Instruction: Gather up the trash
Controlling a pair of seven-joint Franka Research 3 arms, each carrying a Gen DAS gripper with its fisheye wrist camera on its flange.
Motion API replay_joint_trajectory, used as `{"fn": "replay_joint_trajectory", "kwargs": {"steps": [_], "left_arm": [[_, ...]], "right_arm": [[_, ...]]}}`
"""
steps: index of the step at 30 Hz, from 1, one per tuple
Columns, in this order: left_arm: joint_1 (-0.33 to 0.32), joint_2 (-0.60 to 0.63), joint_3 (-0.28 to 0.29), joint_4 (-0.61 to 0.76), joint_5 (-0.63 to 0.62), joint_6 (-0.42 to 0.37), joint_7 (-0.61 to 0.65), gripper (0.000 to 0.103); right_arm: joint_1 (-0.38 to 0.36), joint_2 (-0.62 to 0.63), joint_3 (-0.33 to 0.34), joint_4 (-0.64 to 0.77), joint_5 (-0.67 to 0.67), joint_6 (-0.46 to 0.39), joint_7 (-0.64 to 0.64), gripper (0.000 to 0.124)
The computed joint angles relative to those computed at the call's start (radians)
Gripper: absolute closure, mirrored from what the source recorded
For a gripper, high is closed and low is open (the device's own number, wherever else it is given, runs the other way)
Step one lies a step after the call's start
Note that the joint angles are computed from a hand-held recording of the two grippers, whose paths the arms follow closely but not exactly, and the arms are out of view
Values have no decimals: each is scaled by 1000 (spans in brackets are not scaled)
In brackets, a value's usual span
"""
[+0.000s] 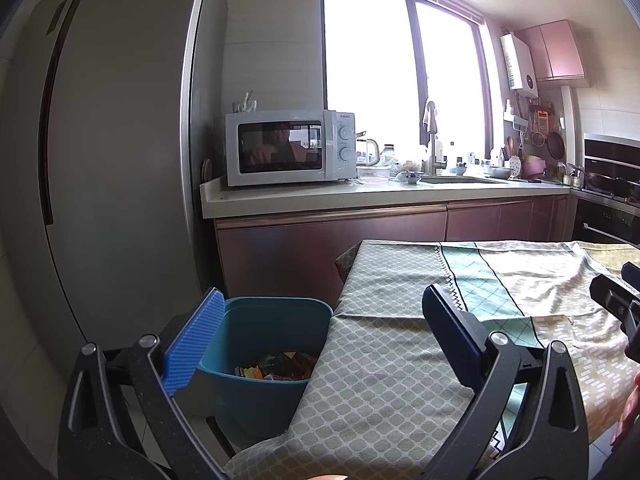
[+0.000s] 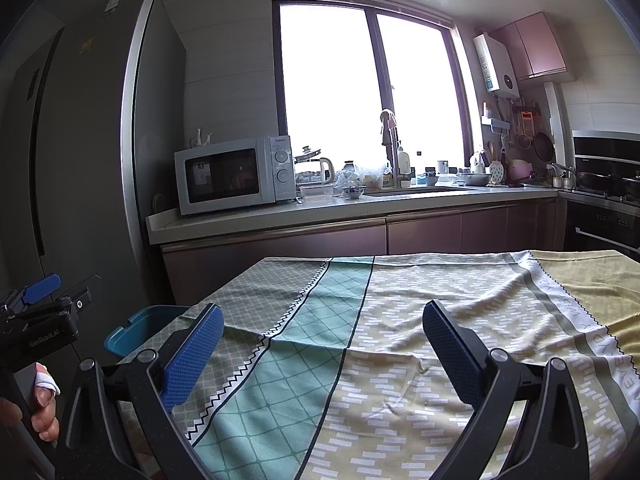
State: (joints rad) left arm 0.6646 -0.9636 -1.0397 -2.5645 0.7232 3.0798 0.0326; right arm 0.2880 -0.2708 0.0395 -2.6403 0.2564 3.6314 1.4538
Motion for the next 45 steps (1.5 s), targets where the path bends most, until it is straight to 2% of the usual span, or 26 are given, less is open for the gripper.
{"fn": "replay_joint_trajectory", "kwargs": {"steps": [45], "left_arm": [[28, 27, -26, 29, 10, 0, -7, 6]], "right_arm": [[-8, 5, -11, -3, -22, 5, 18, 27]]}}
